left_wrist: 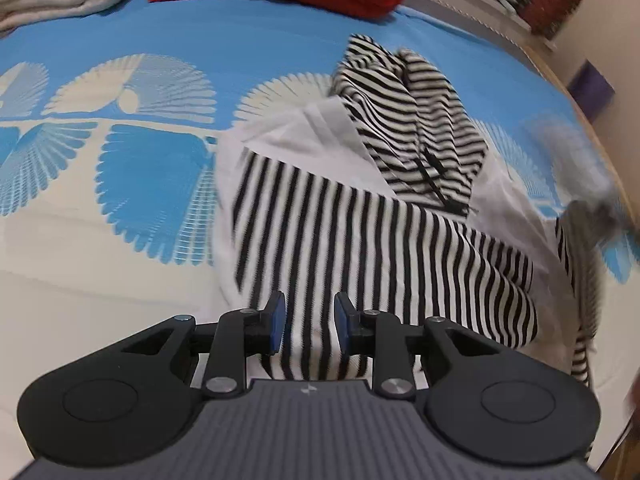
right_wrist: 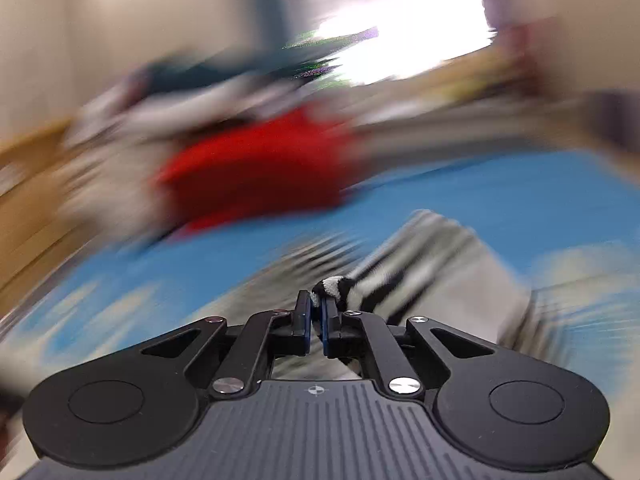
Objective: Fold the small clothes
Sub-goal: 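Lift the sleeve with the right gripper, lay it across the shirt front, release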
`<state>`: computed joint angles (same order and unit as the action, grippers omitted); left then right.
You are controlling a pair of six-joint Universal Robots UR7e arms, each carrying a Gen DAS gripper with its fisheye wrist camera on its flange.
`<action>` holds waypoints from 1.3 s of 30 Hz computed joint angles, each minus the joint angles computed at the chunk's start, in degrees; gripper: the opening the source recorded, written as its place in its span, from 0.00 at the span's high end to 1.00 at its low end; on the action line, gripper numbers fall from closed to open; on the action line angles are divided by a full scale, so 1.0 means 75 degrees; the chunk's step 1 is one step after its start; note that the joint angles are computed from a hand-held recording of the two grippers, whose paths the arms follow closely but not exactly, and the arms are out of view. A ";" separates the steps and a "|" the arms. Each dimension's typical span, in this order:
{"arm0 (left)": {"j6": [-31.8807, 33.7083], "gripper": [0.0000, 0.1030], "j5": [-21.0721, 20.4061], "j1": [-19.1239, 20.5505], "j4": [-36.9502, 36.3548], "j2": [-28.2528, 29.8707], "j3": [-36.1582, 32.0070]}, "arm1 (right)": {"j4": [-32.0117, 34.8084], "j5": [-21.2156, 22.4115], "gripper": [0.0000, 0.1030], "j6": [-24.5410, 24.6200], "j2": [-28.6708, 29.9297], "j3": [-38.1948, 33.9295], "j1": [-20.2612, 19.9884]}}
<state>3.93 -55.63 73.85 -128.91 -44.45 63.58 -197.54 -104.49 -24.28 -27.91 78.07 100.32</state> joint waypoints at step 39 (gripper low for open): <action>0.0712 0.44 0.0112 -0.0399 -0.0728 0.1465 -0.0141 | 0.2986 -0.3215 0.60 0.4789 -0.0177 -0.0784 0.0167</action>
<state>9.27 -54.78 70.86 -134.37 -33.46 62.52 -175.14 -128.61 11.64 -29.23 72.19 101.57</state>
